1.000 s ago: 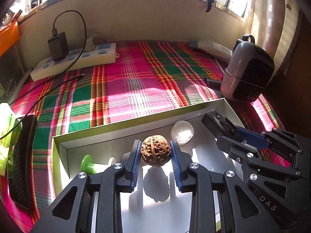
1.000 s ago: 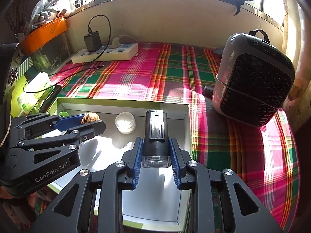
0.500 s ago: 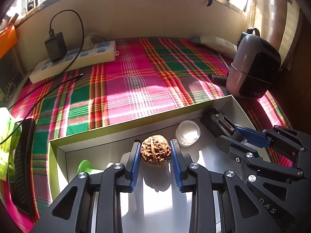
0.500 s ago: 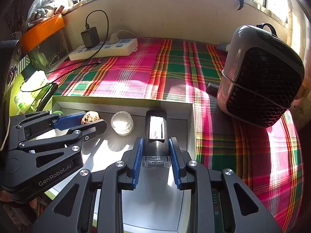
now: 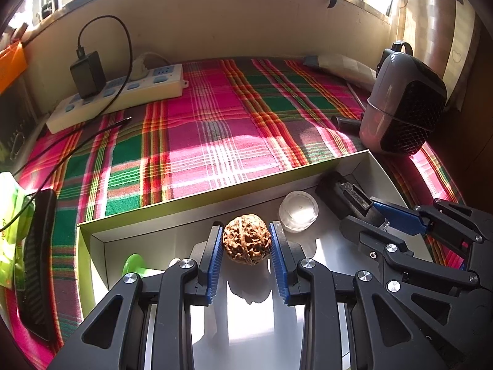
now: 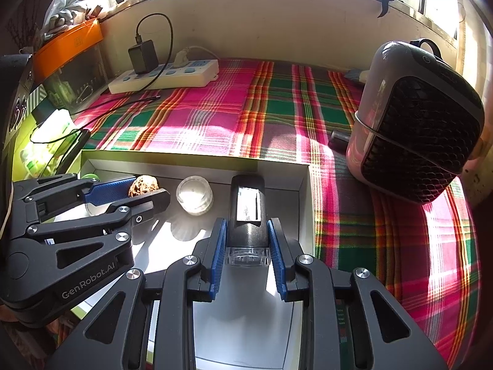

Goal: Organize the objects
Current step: 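Open the right gripper releasing the flashlight while the left gripper releases the walnut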

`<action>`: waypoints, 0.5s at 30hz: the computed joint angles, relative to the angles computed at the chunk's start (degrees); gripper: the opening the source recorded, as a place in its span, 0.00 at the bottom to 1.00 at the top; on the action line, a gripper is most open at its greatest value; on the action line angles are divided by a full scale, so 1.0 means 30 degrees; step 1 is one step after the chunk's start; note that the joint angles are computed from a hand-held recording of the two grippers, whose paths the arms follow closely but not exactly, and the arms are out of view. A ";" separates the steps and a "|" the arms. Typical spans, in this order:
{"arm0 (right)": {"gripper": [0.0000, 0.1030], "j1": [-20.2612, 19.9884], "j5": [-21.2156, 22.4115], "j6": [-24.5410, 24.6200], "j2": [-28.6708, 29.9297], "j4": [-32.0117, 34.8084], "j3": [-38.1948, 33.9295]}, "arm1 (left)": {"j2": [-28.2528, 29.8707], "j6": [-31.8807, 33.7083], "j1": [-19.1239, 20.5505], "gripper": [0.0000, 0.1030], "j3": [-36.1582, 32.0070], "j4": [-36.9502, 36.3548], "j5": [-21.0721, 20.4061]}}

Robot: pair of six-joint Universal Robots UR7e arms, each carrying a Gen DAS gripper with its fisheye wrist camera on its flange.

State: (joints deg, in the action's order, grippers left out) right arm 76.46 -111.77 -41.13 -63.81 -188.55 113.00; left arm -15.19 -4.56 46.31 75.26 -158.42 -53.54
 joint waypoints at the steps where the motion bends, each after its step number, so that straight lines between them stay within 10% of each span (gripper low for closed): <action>1: 0.28 0.0011 -0.0033 0.0038 0.0016 -0.0009 -0.0011 | 0.0001 -0.0002 -0.0004 0.27 0.0001 0.0011 0.0012; 15: 0.28 0.0115 -0.0340 0.0395 0.0079 -0.0012 -0.0031 | -0.0096 -0.0012 -0.0009 0.28 0.0141 0.0016 0.0117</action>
